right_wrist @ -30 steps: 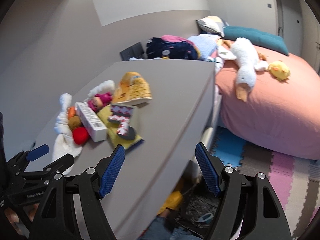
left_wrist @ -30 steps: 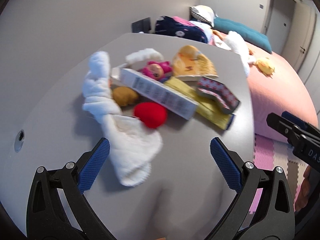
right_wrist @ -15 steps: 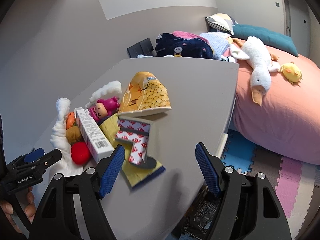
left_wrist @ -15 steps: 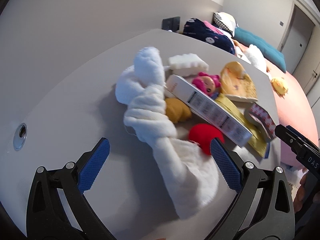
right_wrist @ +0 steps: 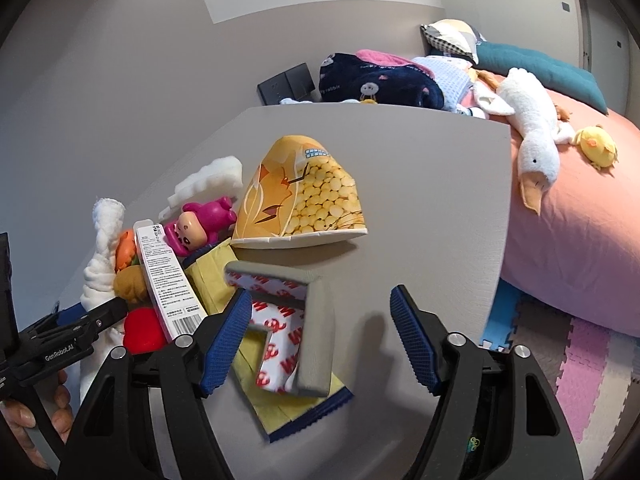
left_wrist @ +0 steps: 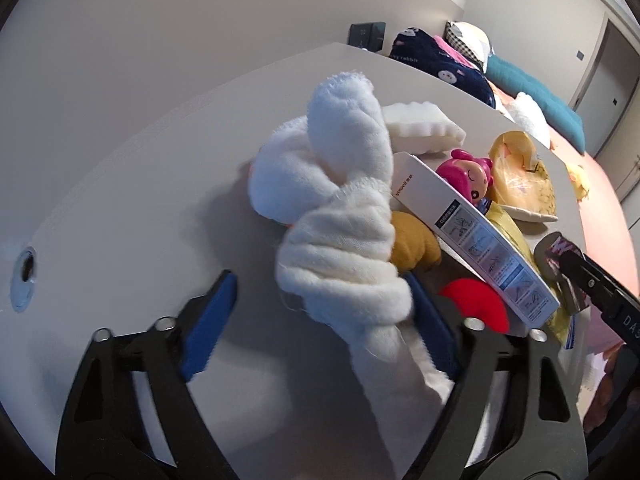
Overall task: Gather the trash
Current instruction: 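Grasp the white knotted towel with the left tool while the right tool grasps the grey-patterned strip, then carry both held items over the black bin and release them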
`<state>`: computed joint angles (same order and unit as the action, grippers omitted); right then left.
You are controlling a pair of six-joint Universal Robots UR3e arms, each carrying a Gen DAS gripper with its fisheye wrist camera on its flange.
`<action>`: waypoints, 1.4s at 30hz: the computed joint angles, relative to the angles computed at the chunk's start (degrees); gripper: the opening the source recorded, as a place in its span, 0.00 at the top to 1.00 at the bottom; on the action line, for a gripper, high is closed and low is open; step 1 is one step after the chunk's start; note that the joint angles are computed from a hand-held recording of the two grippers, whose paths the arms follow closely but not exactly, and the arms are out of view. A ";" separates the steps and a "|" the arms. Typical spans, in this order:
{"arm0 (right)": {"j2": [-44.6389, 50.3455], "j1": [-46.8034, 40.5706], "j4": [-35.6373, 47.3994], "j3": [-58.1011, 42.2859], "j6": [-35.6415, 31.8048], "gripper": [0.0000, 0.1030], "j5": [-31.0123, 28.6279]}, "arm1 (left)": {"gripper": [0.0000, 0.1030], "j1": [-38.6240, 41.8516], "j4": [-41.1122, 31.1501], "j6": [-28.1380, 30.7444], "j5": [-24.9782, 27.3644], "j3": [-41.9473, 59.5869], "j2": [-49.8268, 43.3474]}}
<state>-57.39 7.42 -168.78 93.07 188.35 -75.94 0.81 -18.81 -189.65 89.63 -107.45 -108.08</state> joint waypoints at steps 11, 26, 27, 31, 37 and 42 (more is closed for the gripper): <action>0.92 -0.89 1.18 -1.08 -1.14 0.72 6.46 | 0.40 -1.39 4.90 -0.63 4.46 -3.31 -0.11; -3.79 -0.21 -2.66 4.79 -1.07 0.77 4.45 | 0.63 1.28 9.41 -4.04 2.94 -10.42 7.44; -4.50 -0.42 -2.70 5.45 -1.13 0.77 4.49 | 0.63 0.84 9.03 -4.11 3.29 -10.10 7.69; -7.67 -1.39 -3.35 8.74 -1.39 0.77 4.81 | 0.63 -0.64 8.56 -4.58 4.85 -11.06 10.39; -13.07 -3.34 -4.49 14.14 -1.73 0.77 5.80 | 0.63 -2.59 8.28 -5.97 6.26 -12.96 14.53; -18.27 -5.30 -5.28 19.18 -2.44 0.77 6.91 | 0.63 -4.71 7.68 -6.63 6.82 -14.23 17.39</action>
<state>-75.66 2.12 -174.06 112.25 185.91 -69.03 -3.90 -11.13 -196.28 96.44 -121.68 -90.69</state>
